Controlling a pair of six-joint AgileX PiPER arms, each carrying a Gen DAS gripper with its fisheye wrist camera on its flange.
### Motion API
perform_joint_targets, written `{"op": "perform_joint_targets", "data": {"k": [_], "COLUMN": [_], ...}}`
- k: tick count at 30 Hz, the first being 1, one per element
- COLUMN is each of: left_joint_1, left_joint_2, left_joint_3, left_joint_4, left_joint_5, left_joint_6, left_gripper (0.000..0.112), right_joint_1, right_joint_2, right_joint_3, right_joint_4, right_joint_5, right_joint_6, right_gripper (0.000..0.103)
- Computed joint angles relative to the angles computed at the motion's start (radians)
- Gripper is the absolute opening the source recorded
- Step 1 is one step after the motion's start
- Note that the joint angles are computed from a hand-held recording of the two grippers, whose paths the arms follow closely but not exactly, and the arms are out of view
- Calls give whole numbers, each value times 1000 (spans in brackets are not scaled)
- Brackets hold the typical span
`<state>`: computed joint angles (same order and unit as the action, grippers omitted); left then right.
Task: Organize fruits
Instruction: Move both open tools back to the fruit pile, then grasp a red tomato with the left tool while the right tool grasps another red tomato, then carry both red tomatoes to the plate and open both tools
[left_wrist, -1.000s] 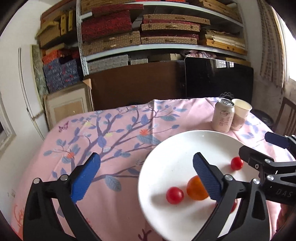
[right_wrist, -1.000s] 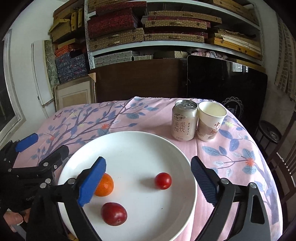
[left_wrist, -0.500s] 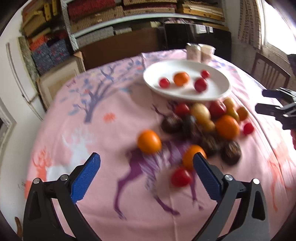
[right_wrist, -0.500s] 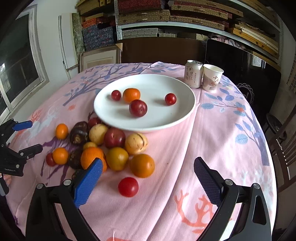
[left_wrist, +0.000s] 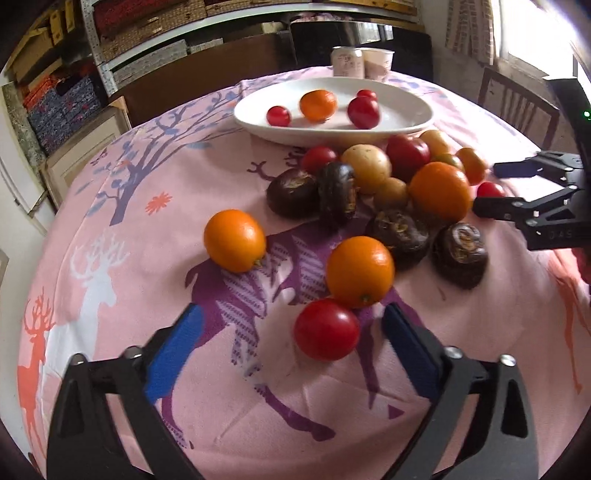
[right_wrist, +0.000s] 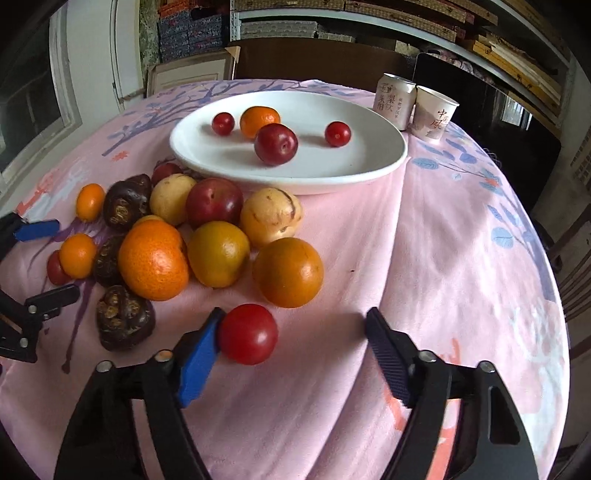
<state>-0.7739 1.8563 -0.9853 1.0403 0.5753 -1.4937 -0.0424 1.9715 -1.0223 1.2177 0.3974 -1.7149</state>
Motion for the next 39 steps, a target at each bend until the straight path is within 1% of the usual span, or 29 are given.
{"op": "perform_joint_targets", "data": {"k": [1, 2, 3, 4, 5, 6, 7, 8, 9, 10, 12, 13, 17, 21, 22, 26, 28, 29, 30, 31, 32, 33, 35, 37, 39], "left_joint_1": [6, 8, 3, -22, -47, -58, -64, -77, -89, -107, -128, -126, -71, -27, -12, 44, 73, 83, 99, 119, 131, 136, 146, 146, 149], "left_joint_2": [-25, -34, -29, -21, -17, -26, -50, -79, -99, -117, -140, -148, -144, -116, -103, -25, 34, 63, 101, 148, 184, 209, 276, 320, 352], "left_joint_3": [26, 37, 38, 29, 24, 33, 58, 88, 106, 117, 122, 116, 43, -58, -93, -260, -349, -390, -447, -521, -579, -616, -722, -779, -810], "left_joint_4": [9, 11, 28, 44, 51, 55, 78, 124, 160, 191, 199, 180, 22, -42, -56, -109, -82, -66, -88, -150, -192, -199, -240, -233, -227], "left_joint_5": [-73, -116, -119, -82, -45, -48, -72, -90, -84, -61, -34, -37, -45, -21, -17, -2, -18, -17, -10, 3, 14, 26, 76, 109, 132], "left_joint_6": [5, 7, -2, -15, -26, -36, -70, -122, -159, -190, -191, -164, 34, 155, 193, 344, 371, 365, 391, 446, 492, 507, 559, 556, 533], "left_gripper": [47, 33, 28, 28, 28, 28, 28, 28, 28, 28, 28, 28, 28, 28, 28, 28, 28, 28, 28, 28, 28, 28, 28, 28, 29], "right_joint_1": [-8, -7, -3, 5, -1, -17, -30, -43, -53, -65, -91, -101, -111, -79, -69, -19, -1, 9, 17, 25, 35, 45, 52, 52, 51], "right_joint_2": [-6, -18, -29, -44, -51, -56, -66, -87, -111, -127, -154, -161, -186, -173, -162, -77, -27, 7, 37, 65, 84, 104, 138, 175, 196], "right_joint_3": [7, 26, 45, 68, 78, 80, 89, 113, 138, 149, 154, 147, 110, 10, -16, -178, -258, -313, -360, -401, -426, -457, -502, -547, -552], "right_joint_4": [1, 36, 65, 106, 109, 91, 105, 158, 214, 230, 221, 210, 182, 89, 79, -38, -91, -150, -203, -239, -267, -303, -319, -331, -326], "right_joint_5": [37, 48, 45, 23, 28, 56, 71, 70, 63, 69, 97, 108, 126, 113, 104, 84, 93, 100, 112, 126, 127, 124, 132, 154, 141], "right_joint_6": [-14, -52, -77, -101, -85, -59, -73, -126, -181, -196, -176, -160, -108, 26, 47, 224, 305, 388, 455, 496, 521, 554, 584, 605, 588], "right_gripper": [43, 35, 28, 27, 27, 27, 27, 27, 27, 27, 27, 27, 27, 27, 27, 27, 27, 27, 27, 27, 27, 27, 27, 28, 29]}}
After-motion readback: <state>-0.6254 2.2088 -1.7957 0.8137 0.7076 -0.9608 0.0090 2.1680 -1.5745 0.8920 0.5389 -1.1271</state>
